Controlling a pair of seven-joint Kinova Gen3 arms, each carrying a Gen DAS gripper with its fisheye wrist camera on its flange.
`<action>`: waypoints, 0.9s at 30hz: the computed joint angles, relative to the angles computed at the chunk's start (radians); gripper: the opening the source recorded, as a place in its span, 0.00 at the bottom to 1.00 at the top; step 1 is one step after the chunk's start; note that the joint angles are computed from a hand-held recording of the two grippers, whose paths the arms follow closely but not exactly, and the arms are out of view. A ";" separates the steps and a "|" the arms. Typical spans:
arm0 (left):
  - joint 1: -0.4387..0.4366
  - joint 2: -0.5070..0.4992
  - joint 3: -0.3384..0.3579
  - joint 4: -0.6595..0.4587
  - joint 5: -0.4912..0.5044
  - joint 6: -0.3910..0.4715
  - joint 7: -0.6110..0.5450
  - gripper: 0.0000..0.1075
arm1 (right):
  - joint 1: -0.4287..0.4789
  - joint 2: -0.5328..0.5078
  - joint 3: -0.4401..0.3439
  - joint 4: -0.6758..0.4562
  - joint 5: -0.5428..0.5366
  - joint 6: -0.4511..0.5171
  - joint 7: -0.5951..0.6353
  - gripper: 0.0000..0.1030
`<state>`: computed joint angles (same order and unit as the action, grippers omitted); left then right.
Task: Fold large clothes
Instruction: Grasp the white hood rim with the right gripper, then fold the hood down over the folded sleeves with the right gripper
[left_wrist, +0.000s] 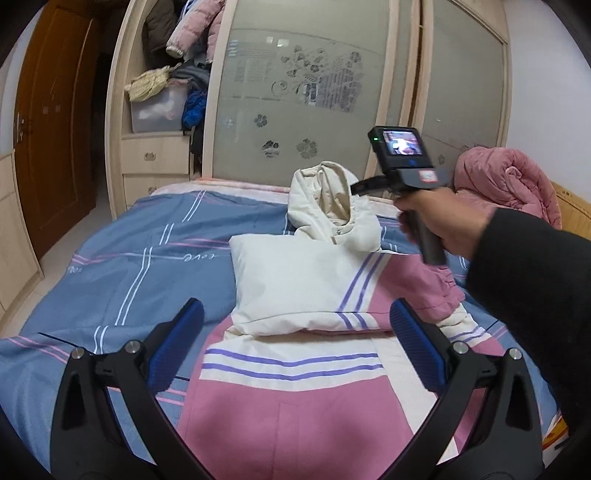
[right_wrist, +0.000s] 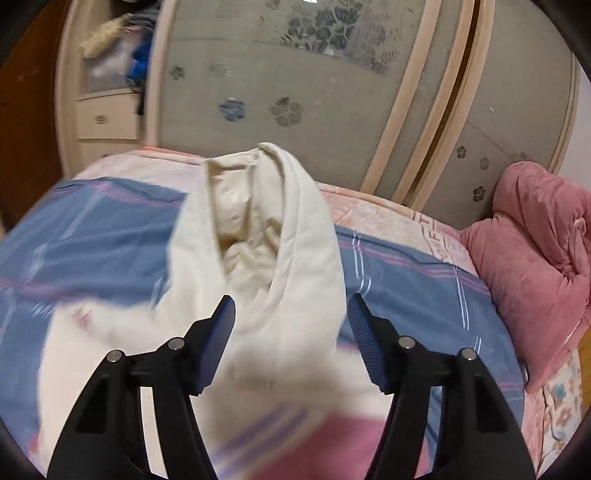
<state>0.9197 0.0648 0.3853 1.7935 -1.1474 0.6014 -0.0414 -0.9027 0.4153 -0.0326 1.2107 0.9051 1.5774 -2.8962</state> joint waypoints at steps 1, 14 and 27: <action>-0.009 0.000 -0.005 0.003 0.016 -0.014 -0.008 0.94 | 0.033 0.024 -0.002 -0.031 -0.012 -0.002 0.012 0.63; -0.102 0.009 -0.047 0.032 0.247 -0.178 -0.189 0.94 | 0.244 0.217 0.038 -0.227 -0.052 0.010 0.187 0.27; -0.037 0.000 -0.057 0.016 0.195 -0.105 -0.162 0.94 | 0.243 -0.285 -0.216 0.372 0.034 -0.153 -0.335 0.03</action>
<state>0.8825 0.0644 0.3284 1.8092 -0.9520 0.4960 -0.2032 -0.6594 0.1300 -0.2486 1.5831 0.9395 1.4245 -3.2316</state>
